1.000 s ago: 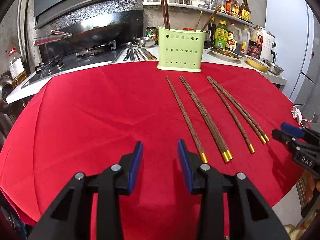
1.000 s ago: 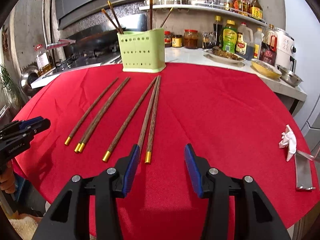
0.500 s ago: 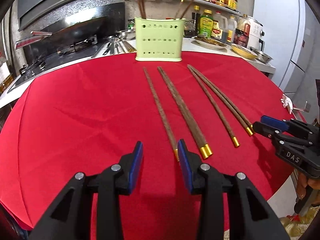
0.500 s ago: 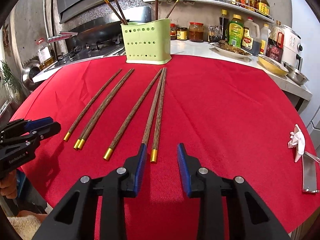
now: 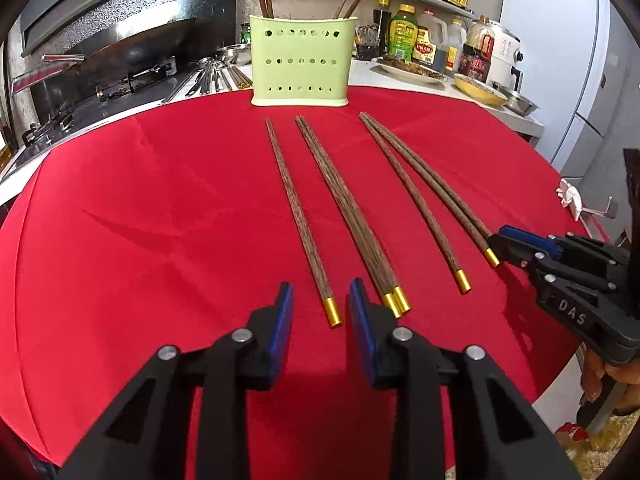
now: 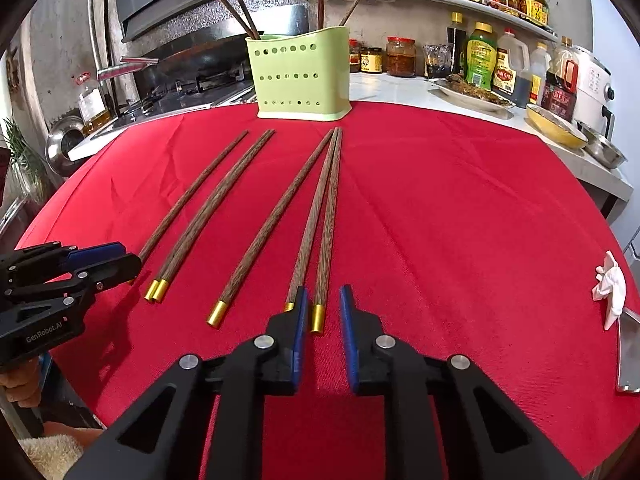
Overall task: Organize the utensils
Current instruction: 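Close the right tool on a gold-tipped chopstick while the left tool grasps another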
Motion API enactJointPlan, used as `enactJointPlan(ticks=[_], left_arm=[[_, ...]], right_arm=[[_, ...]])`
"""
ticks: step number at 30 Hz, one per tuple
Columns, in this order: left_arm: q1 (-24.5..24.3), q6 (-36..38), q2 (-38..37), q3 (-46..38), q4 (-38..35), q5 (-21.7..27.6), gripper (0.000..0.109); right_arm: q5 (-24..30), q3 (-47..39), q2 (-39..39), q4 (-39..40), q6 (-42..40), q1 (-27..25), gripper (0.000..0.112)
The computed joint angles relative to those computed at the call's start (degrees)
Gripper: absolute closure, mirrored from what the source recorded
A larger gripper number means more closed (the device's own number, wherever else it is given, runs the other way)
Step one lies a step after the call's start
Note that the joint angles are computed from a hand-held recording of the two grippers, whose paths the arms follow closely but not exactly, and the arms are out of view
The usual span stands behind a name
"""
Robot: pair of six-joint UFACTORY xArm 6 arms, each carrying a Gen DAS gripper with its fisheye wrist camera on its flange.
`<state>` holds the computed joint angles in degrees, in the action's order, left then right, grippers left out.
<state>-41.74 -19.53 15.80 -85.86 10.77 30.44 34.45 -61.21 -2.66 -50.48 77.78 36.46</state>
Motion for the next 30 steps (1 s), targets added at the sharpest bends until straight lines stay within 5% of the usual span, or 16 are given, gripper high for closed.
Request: enactJointPlan(ticks=[6, 9, 24, 30], left_arm=[[-0.15, -2.99, 0.46, -0.55, 4.39, 0.56, 0.098], [0.17, -3.47, -0.16, 0.27, 5.56, 0.55, 0.101], [1.88, -4.81, -6.85, 8.53, 6.86, -0.51, 0.101], [1.3, -4.88, -7.21, 9.01, 7.74, -0.44, 0.089]], right_arm=[[0.78, -0.76, 0.65, -0.81, 0.42, 0.38, 0.094], [1.49, -0.92, 0.74, -1.27, 0.53, 0.84, 0.104], [1.59, 6.85, -6.23, -3.87, 6.35, 2.23, 0.102], [3.05, 6.9, -6.08, -7.07, 8.93, 3.37, 0.101]])
